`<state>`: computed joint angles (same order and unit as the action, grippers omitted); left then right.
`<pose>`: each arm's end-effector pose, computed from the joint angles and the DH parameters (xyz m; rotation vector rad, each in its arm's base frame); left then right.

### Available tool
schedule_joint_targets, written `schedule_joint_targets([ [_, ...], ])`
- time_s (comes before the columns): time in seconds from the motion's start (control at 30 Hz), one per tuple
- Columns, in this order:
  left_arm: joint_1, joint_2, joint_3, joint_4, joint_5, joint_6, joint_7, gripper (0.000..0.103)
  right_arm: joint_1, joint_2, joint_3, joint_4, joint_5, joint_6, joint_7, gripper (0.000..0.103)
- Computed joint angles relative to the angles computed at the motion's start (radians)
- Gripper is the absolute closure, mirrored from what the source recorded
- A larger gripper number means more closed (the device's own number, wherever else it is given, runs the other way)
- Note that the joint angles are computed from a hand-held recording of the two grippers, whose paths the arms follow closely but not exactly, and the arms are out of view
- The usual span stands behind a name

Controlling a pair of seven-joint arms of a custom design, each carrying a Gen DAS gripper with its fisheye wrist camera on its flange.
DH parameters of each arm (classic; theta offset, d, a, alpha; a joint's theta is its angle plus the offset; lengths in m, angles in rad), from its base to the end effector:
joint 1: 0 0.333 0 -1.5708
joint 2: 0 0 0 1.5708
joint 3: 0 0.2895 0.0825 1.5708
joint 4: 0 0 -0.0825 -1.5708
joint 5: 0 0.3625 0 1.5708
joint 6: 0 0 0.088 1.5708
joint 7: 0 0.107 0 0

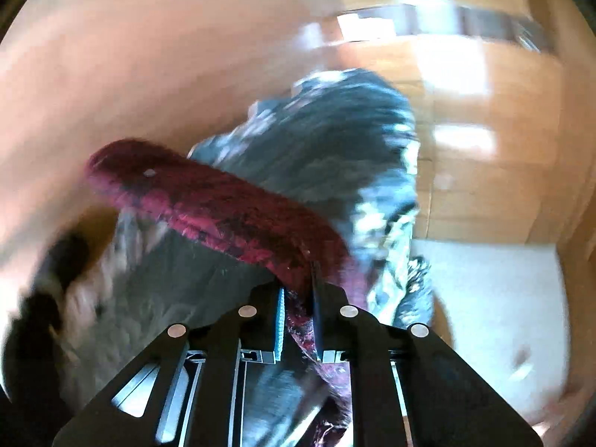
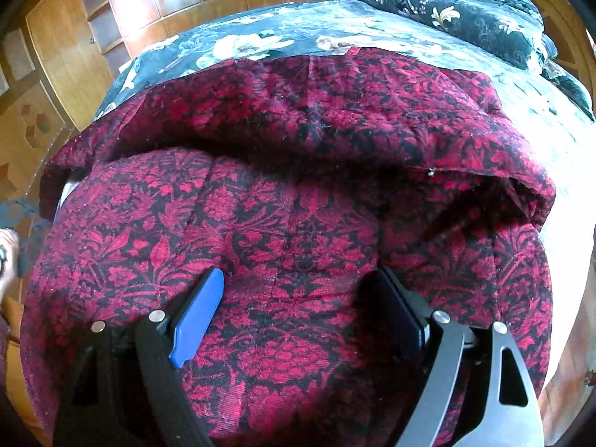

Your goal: Fold small clothes

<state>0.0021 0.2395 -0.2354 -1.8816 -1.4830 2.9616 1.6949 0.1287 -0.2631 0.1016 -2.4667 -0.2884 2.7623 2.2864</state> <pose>0.6073 -0.0663 0.4172 2.4792 -0.6451 1.4218 0.4604 0.1215 0.4397 -1.6259 2.0785 -0.4938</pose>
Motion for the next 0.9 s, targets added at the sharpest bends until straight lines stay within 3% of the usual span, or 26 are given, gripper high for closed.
schedule_joint_targets([
  [0.2,-0.084,-0.104,-0.013,0.058,0.399,0.117,-0.003,0.092,-0.002,-0.015,-0.006,-0.028,0.014,0.039,-0.002,0.020],
  [0.33,-0.136,-0.091,-0.070,0.159,0.547,0.099,0.062,0.092,0.009,-0.030,-0.023,-0.051,0.060,0.073,-0.034,0.020],
  [0.47,-0.257,0.002,-0.059,0.281,0.900,-0.011,-0.080,0.092,0.056,-0.066,-0.074,-0.070,0.176,0.080,-0.136,0.020],
  [0.53,-0.354,0.085,-0.018,0.373,1.146,-0.122,-0.202,0.092,0.080,-0.103,-0.108,-0.092,0.262,0.089,-0.187,0.021],
  [0.6,-0.417,0.176,-0.004,0.486,1.298,-0.289,-0.256,0.081,0.074,-0.149,-0.119,-0.123,0.312,0.107,-0.210,0.021],
  [0.63,-0.434,0.217,-0.009,0.534,1.343,-0.362,-0.271,0.073,0.060,-0.179,-0.119,-0.141,0.323,0.114,-0.215,0.021],
  [0.67,-0.450,0.258,-0.013,0.583,1.382,-0.432,-0.283,0.057,0.056,-0.198,-0.122,-0.150,0.337,0.113,-0.224,0.021],
  [0.7,-0.471,0.281,-0.007,0.598,1.422,-0.469,-0.309,0.054,0.055,-0.216,-0.129,-0.161,0.354,0.115,-0.236,0.021],
  [0.73,-0.473,0.279,-0.015,0.578,1.432,-0.473,-0.318,0.054,0.055,-0.241,-0.142,-0.176,0.373,0.117,-0.249,0.021],
  [0.8,-0.451,0.243,-0.041,0.502,1.416,-0.448,-0.314,0.045,0.054,-0.273,-0.148,-0.196,0.402,0.125,-0.264,0.021],
  [0.9,-0.406,0.162,-0.075,0.371,1.370,-0.402,-0.279,0.043,0.081,-0.299,-0.192,-0.207,0.471,0.140,-0.300,0.022],
])
